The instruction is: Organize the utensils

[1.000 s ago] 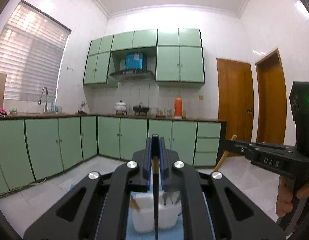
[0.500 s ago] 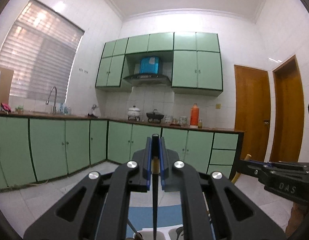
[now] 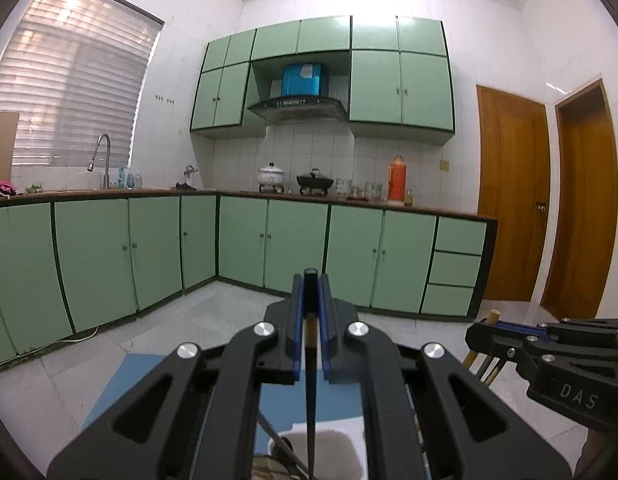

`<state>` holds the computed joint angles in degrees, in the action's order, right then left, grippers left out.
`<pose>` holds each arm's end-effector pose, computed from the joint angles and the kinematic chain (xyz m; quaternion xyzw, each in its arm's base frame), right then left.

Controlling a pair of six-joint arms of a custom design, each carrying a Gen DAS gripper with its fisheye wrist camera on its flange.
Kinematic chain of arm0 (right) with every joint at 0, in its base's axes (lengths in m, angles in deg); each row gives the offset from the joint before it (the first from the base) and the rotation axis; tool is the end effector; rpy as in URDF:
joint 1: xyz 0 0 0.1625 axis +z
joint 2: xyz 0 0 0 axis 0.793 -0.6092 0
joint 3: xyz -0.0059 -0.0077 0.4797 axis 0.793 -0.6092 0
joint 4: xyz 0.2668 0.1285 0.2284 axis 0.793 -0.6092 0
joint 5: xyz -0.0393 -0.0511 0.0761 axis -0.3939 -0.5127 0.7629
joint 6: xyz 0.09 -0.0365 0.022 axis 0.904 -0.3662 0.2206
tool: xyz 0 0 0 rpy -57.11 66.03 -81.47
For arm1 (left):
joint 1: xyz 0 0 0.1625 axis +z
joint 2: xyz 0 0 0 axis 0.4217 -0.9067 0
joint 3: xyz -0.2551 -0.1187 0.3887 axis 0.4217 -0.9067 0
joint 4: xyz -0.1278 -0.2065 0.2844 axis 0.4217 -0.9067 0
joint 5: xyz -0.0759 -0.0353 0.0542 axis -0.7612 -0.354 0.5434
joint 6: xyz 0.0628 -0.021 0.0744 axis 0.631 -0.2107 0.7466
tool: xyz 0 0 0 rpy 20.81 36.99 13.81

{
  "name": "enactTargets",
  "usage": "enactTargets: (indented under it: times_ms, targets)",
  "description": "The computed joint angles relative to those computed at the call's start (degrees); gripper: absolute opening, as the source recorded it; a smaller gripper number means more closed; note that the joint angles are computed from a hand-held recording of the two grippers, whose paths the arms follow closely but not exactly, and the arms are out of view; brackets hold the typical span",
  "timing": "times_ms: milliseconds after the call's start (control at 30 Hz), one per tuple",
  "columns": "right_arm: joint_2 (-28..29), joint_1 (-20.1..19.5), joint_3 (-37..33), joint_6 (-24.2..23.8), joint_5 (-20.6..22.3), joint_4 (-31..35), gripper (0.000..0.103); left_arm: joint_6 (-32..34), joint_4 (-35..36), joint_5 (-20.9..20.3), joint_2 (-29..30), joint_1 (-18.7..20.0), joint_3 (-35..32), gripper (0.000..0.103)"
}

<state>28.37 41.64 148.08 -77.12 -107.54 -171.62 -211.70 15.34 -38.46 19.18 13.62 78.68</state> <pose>0.1840 -0.6439 0.3683 0.3995 -0.8333 0.3633 0.1187 -0.4113 -0.6146 0.1058 0.1471 0.6660 -0.6516 0.3319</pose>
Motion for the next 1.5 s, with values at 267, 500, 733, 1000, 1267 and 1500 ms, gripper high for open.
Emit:
enactTargets:
  times_ms: [267,500,733,1000,1267,1500]
  targets:
    - [1.4,-1.1,1.0,-0.4,-0.2,-1.6,0.007,-5.1,4.9,-1.3,0.3,1.0,0.5,0.006]
    - [1.2,-1.0,1.2,-0.4,-0.7,-1.7,0.007,-6.3,5.6,-2.1,0.1,1.0,1.4,0.007]
    - [0.7,-0.6,2.9,-3.2,-1.6,-6.0,0.014,-4.6,3.0,-3.1,-1.0,0.0,3.0,0.008]
    - [-1.6,-0.9,3.9,-2.4,1.4,-7.6,0.014,-0.2,-3.4,-2.4,-3.5,-2.1,6.8,0.023]
    - [-5.6,-2.7,7.3,-1.7,5.0,-11.1,0.034,9.0,-17.4,-3.2,-5.9,-5.3,14.1,0.052]
    - [-10.3,-6.1,14.1,-2.3,9.1,-15.9,0.052,19.4,-35.4,-6.5,-7.4,-9.7,24.1,0.078]
